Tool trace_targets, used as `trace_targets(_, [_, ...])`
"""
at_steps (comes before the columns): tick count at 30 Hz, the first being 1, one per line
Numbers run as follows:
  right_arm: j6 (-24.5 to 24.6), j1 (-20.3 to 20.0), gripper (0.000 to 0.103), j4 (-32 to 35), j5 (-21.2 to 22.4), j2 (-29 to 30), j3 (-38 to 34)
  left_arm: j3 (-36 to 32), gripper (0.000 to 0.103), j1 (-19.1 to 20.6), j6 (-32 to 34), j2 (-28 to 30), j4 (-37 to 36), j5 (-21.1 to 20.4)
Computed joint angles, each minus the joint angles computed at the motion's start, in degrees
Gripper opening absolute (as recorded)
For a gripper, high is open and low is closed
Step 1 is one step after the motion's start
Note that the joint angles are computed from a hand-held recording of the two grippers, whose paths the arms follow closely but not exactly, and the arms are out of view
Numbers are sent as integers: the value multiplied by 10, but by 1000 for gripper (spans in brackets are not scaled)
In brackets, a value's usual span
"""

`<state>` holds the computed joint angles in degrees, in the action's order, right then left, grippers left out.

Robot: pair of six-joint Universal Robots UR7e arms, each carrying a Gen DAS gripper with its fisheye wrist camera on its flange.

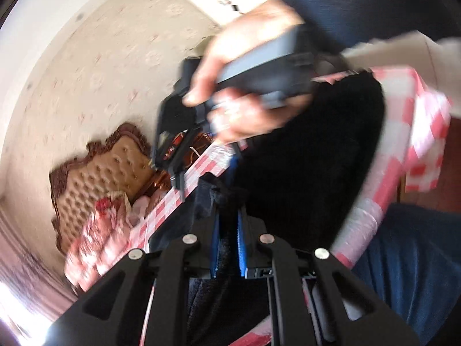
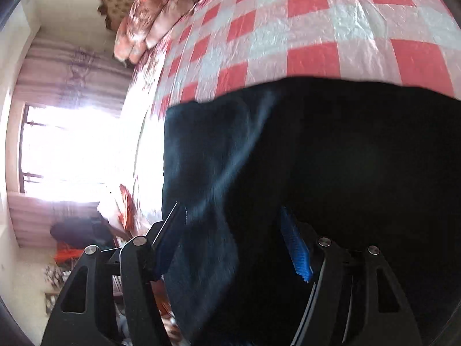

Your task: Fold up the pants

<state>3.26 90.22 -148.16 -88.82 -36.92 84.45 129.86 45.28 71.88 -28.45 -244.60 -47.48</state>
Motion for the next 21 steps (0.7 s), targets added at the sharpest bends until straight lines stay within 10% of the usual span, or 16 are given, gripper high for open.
trace_targets(2, [9, 1, 64, -15, -9, 11, -13, 3, 11, 1, 22, 9, -3, -2])
trace_targets(6, [16, 7, 14, -48, -52, 29, -25, -6, 11, 12, 95, 34, -18, -3])
trace_targets(21, [-80, 37, 10, -185, -177, 45, 1, -26, 11, 27, 132, 67, 0, 9])
